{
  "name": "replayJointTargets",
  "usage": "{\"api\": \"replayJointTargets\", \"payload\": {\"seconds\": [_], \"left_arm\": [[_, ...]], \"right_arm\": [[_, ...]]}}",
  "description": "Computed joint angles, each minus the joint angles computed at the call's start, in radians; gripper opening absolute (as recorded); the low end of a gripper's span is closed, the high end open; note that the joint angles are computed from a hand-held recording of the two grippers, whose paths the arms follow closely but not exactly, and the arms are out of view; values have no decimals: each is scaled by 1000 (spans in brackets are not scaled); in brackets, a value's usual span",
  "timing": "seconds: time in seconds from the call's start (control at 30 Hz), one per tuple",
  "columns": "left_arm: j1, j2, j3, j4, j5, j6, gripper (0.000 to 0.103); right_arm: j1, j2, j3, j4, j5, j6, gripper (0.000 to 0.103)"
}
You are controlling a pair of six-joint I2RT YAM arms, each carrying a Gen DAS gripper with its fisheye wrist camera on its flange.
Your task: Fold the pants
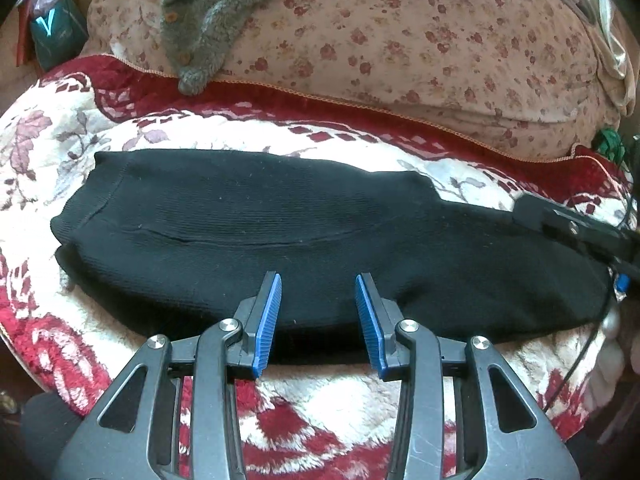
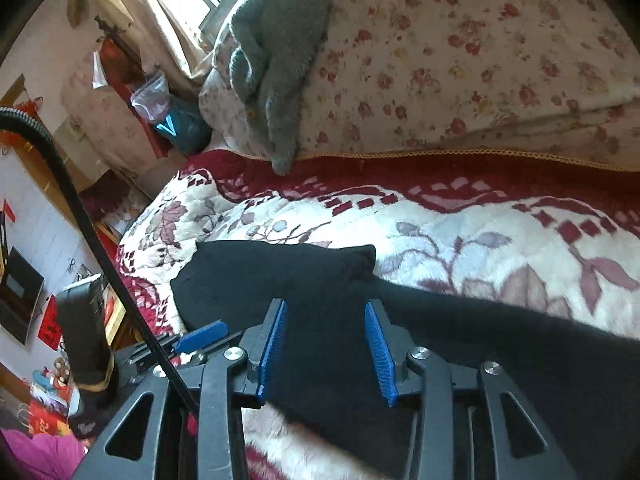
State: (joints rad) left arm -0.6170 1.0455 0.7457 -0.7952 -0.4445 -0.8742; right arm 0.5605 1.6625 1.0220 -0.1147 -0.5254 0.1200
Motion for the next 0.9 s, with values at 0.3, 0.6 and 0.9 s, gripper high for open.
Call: {"api": "replayJointTargets", "payload": {"seconds": [0.3,0.6,0.9], "left_arm": [[-103,53,94,-66,-66,-44,38],[-161,160,188,-73,-73,-47,38],[-198,305,309,-51,-62,-1,38]], "right_arm": [[-89,-185,-187,28,-49,26,39],[-200,-298,-275,-20,-96,-13,39],[-400,-388,-337,-99,-171,-71,39]]}}
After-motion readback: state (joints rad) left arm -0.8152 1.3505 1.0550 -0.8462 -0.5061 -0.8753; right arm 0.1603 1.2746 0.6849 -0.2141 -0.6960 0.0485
